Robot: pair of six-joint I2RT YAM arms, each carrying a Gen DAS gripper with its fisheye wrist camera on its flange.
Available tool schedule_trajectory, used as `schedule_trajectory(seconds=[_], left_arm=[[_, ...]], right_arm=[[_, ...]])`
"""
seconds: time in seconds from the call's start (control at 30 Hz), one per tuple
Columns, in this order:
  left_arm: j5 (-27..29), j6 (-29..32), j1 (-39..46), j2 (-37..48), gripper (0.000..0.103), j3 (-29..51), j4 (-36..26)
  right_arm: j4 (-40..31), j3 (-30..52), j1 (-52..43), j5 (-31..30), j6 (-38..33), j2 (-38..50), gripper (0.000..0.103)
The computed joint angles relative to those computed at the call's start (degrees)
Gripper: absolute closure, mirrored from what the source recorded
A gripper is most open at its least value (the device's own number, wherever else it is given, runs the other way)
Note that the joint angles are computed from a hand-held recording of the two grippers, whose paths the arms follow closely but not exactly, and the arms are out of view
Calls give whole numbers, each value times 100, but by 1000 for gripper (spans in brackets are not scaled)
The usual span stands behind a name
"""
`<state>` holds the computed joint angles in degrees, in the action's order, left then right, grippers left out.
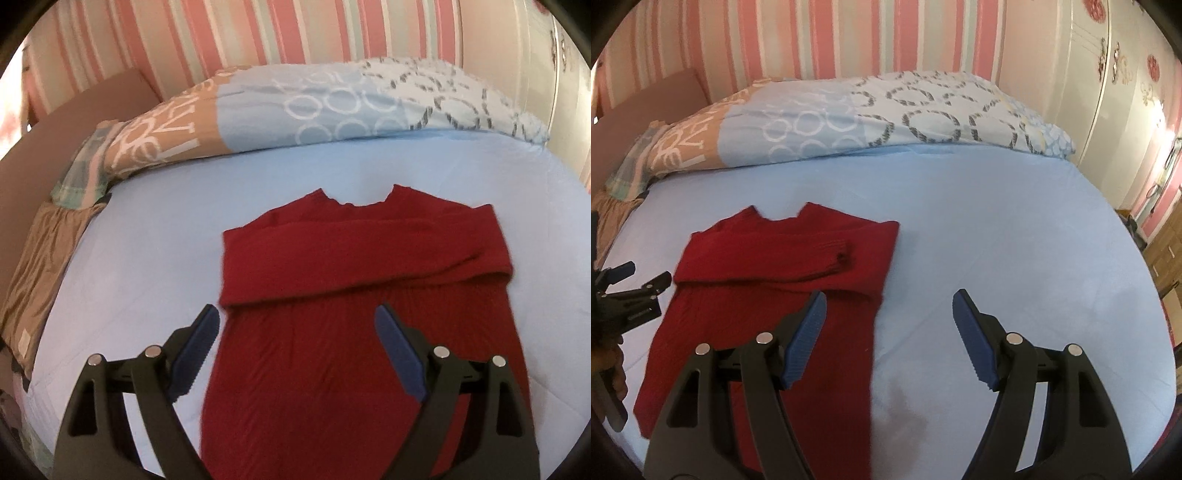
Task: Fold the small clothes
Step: 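Move both tools toward the ribbed hem of the sweater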
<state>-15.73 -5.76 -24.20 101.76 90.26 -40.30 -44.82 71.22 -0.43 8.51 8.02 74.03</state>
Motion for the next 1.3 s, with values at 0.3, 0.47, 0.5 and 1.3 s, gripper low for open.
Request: schedule_trajectory(seconds=[0.3, 0.47, 0.5, 1.3], left_arm=[[353, 50, 441, -2080, 16, -1538, -235], [635, 189, 739, -2989, 12, -2112, -374], [693, 255, 805, -3185, 12, -2248, -384], [1489, 1670, 2779, -5024, 9, -5584, 923]], right_arm=[[-952, -254, 1952, 1265, 1264, -1035, 13], [-1450, 40, 2792, 1835, 1928, -1149, 4], [-1533, 93, 2895, 1917, 2023, -1144, 3], [-1054, -3224, 1276, 405, 1566, -3306, 27]])
